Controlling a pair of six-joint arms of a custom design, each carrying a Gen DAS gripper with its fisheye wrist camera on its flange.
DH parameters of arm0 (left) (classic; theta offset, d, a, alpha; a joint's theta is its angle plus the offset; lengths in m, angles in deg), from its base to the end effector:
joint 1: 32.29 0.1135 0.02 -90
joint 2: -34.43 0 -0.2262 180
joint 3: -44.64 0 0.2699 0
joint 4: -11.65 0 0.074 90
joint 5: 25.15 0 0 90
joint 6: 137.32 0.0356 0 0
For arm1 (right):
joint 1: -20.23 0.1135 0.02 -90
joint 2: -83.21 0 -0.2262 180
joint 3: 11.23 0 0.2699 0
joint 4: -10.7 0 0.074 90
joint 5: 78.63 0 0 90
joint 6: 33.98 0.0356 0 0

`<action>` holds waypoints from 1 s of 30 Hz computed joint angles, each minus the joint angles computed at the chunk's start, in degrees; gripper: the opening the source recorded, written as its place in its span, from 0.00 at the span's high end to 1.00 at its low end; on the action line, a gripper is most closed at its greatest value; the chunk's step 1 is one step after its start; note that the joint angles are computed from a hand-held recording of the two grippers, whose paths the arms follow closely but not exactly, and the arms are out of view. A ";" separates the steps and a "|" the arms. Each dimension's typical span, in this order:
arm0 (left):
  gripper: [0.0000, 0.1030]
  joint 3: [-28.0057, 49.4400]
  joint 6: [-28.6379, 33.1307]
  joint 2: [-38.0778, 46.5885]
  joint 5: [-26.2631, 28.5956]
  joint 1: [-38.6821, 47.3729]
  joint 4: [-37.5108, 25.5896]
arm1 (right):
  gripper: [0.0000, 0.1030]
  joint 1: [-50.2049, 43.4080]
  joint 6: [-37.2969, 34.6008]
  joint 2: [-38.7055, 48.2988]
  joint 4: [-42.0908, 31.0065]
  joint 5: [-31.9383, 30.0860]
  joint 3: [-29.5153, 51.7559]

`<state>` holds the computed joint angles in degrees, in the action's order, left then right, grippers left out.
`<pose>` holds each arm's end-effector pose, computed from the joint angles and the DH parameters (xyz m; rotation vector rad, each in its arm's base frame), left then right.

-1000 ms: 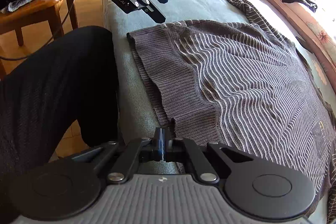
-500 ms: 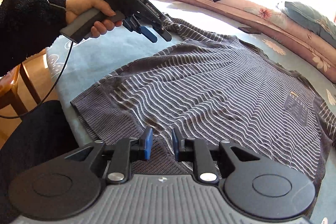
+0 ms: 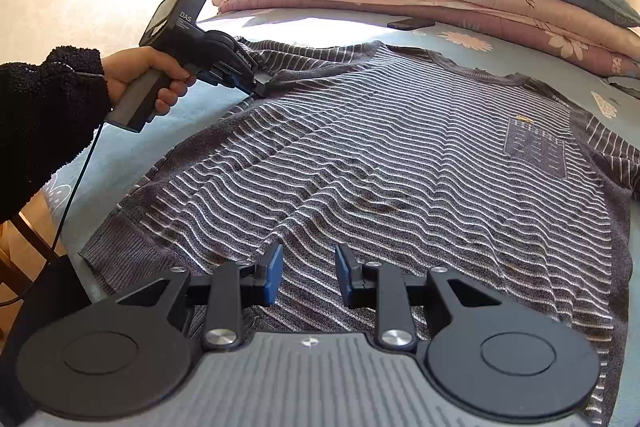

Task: Fold clothes

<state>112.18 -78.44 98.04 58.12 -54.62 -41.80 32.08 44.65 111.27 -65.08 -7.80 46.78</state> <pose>0.2418 -0.0948 0.2514 -0.2403 2.4347 -0.2771 0.1241 0.0380 0.2775 -0.6291 2.2638 0.3998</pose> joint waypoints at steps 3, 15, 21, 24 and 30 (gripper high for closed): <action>0.85 -2.08 0.26 -6.04 1.34 -1.06 -2.87 | 0.62 4.82 4.63 1.18 2.23 3.10 -0.56; 0.63 -9.17 -5.85 -31.64 -2.52 -12.28 -19.86 | 0.97 24.02 14.69 5.69 1.94 21.41 -1.47; 0.62 -10.82 -7.57 -37.68 -4.45 -15.45 -25.69 | 0.96 24.66 11.88 6.93 -4.00 25.81 3.30; 0.59 -12.29 -8.77 -40.74 -4.85 -16.32 -26.93 | 0.90 26.60 14.29 8.26 -3.70 26.09 6.62; 0.58 -13.74 -11.23 -44.84 -7.82 -18.54 -29.60 | 0.88 39.63 18.39 15.85 3.68 27.62 12.01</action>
<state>98.44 -89.67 53.20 50.30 -73.16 -71.40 71.71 63.04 127.12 -61.40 19.82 58.79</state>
